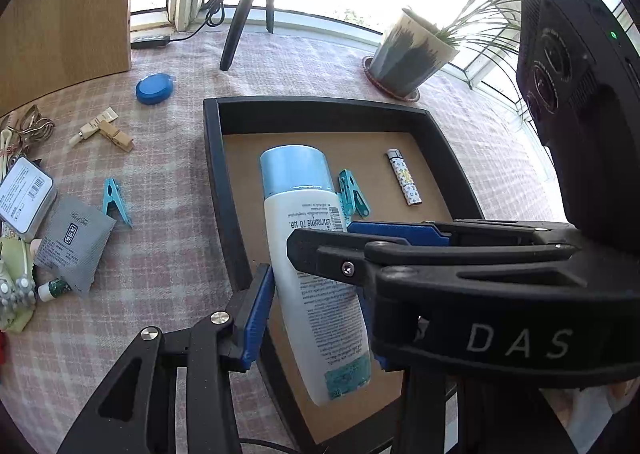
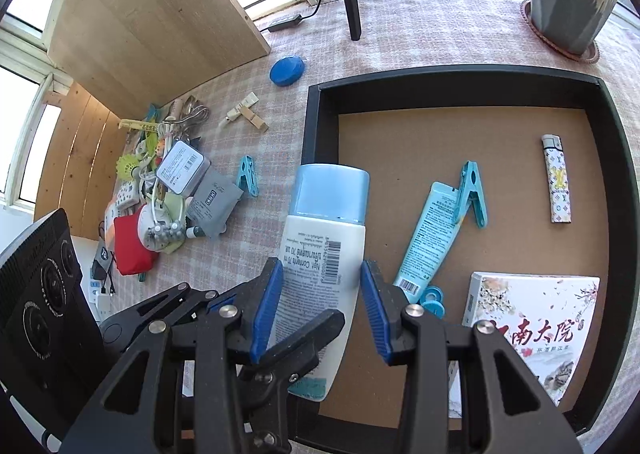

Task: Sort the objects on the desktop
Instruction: 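Carry the white bottle into the tray and open the right tool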

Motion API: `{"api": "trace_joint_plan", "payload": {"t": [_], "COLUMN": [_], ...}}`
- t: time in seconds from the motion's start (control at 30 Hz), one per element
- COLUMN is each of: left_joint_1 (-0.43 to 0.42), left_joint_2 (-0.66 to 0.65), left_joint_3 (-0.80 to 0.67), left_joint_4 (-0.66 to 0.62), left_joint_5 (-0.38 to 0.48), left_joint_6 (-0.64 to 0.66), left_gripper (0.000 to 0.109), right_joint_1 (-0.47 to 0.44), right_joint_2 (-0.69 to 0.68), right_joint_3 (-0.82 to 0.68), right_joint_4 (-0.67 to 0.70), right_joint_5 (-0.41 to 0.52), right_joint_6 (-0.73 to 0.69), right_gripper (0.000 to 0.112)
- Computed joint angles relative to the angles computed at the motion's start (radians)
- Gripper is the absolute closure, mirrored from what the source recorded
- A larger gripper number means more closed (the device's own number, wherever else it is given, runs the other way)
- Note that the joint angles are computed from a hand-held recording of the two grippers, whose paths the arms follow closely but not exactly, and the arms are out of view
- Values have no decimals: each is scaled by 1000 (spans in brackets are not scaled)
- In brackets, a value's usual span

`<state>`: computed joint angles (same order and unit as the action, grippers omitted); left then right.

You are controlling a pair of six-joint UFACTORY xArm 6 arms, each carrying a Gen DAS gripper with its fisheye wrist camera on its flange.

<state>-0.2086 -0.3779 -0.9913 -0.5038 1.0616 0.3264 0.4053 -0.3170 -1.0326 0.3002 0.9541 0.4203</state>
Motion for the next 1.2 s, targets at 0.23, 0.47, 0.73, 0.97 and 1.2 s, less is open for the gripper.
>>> {"api": "trace_joint_plan", "payload": {"t": [0.23,0.47,0.73,0.97,1.2], "left_joint_1": [-48,-44,16,133,328], "left_joint_2": [-57,-85,-123,-152,-145], "left_joint_3": [37,43,68,86,83], "left_joint_4": [16,23,20,28,19], "left_joint_5": [26,58,62,86,120], "left_joint_6": [-4,-7,0,24,68], "left_gripper": [69,70,70,70,70], "right_joint_1": [3,13,65,124,181], "right_joint_2": [-105,-153,-120,-39,81], "right_joint_3": [80,99,57,5,-94], "right_joint_4": [-22,-48,-65,-49,-28], "right_joint_5": [29,38,30,-8,-46], "right_joint_6": [29,62,74,70,50], "right_gripper": [72,72,72,71,71]}}
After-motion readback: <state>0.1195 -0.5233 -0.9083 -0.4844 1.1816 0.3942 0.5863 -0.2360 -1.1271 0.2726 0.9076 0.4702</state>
